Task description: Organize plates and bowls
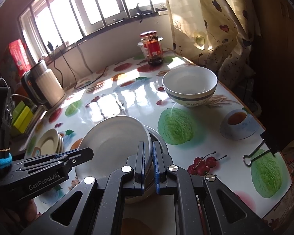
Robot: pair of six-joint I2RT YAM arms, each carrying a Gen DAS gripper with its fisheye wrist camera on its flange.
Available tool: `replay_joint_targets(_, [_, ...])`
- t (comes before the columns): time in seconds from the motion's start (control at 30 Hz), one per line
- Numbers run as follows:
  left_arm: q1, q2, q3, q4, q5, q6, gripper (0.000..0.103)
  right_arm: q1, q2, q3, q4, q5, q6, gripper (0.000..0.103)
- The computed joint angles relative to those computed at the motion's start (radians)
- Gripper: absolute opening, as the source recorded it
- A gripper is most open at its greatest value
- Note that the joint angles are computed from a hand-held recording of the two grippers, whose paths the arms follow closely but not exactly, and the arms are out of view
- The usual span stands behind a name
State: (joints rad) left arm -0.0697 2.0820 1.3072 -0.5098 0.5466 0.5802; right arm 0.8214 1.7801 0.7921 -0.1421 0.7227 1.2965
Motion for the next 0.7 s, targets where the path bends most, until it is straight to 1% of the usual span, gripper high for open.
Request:
replay_joint_targets(0.13, [0.001, 0.003, 0.001, -0.001, 0.004, 0.000, 0.012, 0.000, 0.002, 0.000, 0.003, -0.002, -0.001, 0.011])
replay_joint_targets(0.57, [-0.005, 0.003, 0.000, 0.005, 0.008, 0.001, 0.012, -0.003, 0.006, -0.011, 0.017, -0.008, 0.009, 0.011])
replay_joint_targets(0.7, [-0.007, 0.005, 0.005, 0.000, 0.012, 0.004, 0.012, -0.003, 0.003, -0.008, 0.008, -0.008, 0.011, 0.014])
